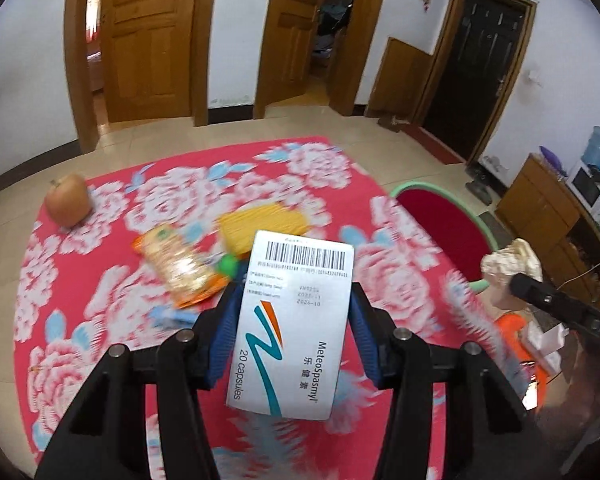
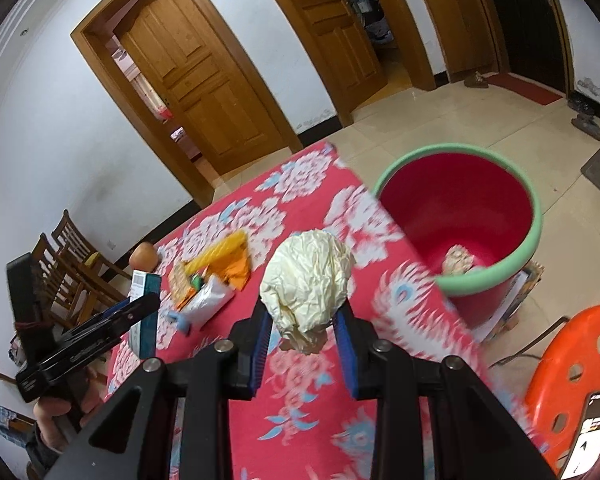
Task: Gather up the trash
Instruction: 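Carry both items over the bucket and open both tools to drop them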
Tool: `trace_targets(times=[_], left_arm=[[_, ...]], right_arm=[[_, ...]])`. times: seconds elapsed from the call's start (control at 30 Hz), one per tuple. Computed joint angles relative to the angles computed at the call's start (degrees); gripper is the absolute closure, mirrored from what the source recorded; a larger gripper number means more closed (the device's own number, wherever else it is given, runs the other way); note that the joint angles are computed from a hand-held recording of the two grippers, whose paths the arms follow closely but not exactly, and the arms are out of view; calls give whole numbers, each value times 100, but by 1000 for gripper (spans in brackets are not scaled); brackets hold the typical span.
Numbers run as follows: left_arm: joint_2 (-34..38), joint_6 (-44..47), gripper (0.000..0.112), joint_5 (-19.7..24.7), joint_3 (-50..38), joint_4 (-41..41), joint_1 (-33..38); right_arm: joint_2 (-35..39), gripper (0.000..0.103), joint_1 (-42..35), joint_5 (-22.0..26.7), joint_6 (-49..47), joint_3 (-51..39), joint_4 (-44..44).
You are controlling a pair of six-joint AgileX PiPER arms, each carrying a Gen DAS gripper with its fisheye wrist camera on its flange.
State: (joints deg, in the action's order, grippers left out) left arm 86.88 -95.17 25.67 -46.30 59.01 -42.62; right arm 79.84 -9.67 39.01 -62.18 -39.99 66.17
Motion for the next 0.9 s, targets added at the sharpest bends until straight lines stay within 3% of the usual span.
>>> trace_targets(times=[0.2, 0.8, 0.9], left_arm=[[760, 580, 59, 80, -1101, -485, -196], [3788, 3988, 59, 297, -5232, -3354, -150], [4068, 4384, 59, 343, -5637, -3727, -92]], right_arm=[[391, 69, -630, 247, -230, -416, -14], [2068, 64, -1562, 270, 53, -1641, -151], [2207, 57, -1621, 233, 53, -1785, -87]])
